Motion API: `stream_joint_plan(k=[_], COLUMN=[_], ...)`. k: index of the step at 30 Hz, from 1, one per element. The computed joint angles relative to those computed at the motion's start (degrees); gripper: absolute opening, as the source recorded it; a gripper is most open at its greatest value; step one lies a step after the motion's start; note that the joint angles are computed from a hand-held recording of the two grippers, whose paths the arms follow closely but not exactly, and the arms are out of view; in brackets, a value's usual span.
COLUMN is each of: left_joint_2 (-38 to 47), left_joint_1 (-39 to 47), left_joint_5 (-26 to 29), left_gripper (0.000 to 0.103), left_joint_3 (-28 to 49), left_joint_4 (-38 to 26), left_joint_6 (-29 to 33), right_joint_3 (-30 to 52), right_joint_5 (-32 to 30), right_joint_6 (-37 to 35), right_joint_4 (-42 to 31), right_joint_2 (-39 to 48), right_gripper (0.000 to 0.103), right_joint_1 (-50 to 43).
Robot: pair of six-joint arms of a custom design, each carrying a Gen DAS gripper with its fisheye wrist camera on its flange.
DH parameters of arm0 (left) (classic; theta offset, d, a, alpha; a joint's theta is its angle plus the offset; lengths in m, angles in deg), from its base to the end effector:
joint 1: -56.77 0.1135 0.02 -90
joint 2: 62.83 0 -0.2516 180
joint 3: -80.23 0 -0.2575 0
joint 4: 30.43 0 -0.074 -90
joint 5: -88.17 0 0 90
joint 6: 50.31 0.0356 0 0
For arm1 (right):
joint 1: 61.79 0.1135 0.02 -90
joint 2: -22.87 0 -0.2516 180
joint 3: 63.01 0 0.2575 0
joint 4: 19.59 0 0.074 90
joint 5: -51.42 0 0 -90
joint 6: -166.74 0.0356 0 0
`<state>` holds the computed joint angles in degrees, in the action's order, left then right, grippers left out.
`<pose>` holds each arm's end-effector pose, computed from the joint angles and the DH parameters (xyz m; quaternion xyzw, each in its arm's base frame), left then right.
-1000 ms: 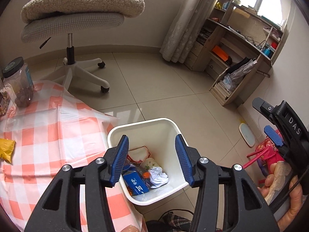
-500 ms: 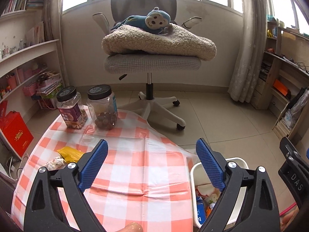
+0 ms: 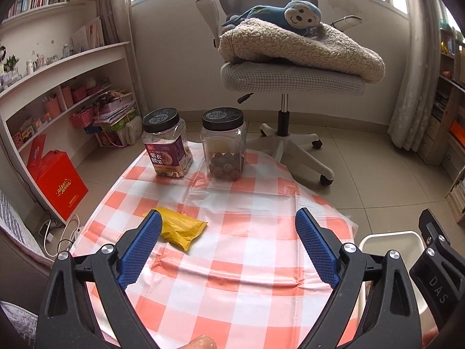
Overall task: Collect trash
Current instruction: 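Grasp the tissue with the left gripper while the right gripper grasps the yellow wrapper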
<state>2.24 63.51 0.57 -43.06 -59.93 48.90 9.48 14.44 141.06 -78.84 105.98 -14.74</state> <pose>0.2536 0.0285 0.2370 0.0286 0.8977 0.0423 0.4377 0.2087 0.1825 0.2262 0.2094 0.8594 -0.1186 0.4512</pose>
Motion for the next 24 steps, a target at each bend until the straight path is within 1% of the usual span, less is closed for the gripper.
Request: stream_joint_plan(k=[4, 8, 10, 12, 14, 16, 18, 20, 22, 23, 24], left_joint_2=[4.44, 12.15, 18.04, 24.81, 33.23, 40.85, 46.02, 50.31, 54.25, 56.0, 57.66], left_joint_1=[5.2, 11.76, 13.96, 16.0, 17.33, 18.55, 19.63, 20.8, 21.86, 22.12, 22.3], left_joint_5=[0.06, 1.85, 0.73, -1.19, -3.13, -4.0, -4.54, -2.43, 0.4, 1.62, 3.11], left_gripper=[0.09, 0.09, 0.09, 0.09, 0.09, 0.09, 0.09, 0.09, 0.09, 0.09, 0.09], left_joint_3=[2.23, 7.11, 10.75, 14.44, 20.34, 25.46, 28.26, 31.59, 36.18, 38.56, 40.72], left_joint_4=[0.3, -0.38, -0.89, -0.05, -2.38, -4.45, -2.94, -3.14, -6.12, -8.09, -10.08], left_joint_6=[2.75, 5.74, 9.34, 12.41, 18.11, 23.82, 26.72, 27.69, 27.51, 27.21, 27.2], right_joint_3=[3.7, 7.31, 9.28, 11.27, 12.87, 14.27, 15.74, 17.5, 19.52, 20.36, 20.88], right_joint_5=[-2.23, -4.82, -5.81, -6.65, -7.38, -8.64, -10.24, -12.14, -14.47, -16.65, -20.09], right_joint_6=[-1.03, -2.12, -2.87, -4.26, -6.37, -10.02, -14.25, -18.83, -24.48, -27.89, -31.5], right_joint_4=[3.14, 5.62, 6.49, 7.24, 8.17, 9.64, 11.0, 12.66, 14.67, 16.52, 19.09], right_joint_2=[5.32, 10.32, 12.86, 15.15, 17.03, 18.86, 20.77, 22.97, 25.42, 26.54, 27.43], right_gripper=[0.096, 0.096, 0.096, 0.096, 0.096, 0.096, 0.096, 0.096, 0.096, 0.096, 0.096], right_joint_1=[0.53, 1.08, 1.59, 2.02, 2.51, 2.82, 3.06, 3.28, 3.31, 3.01, 2.27])
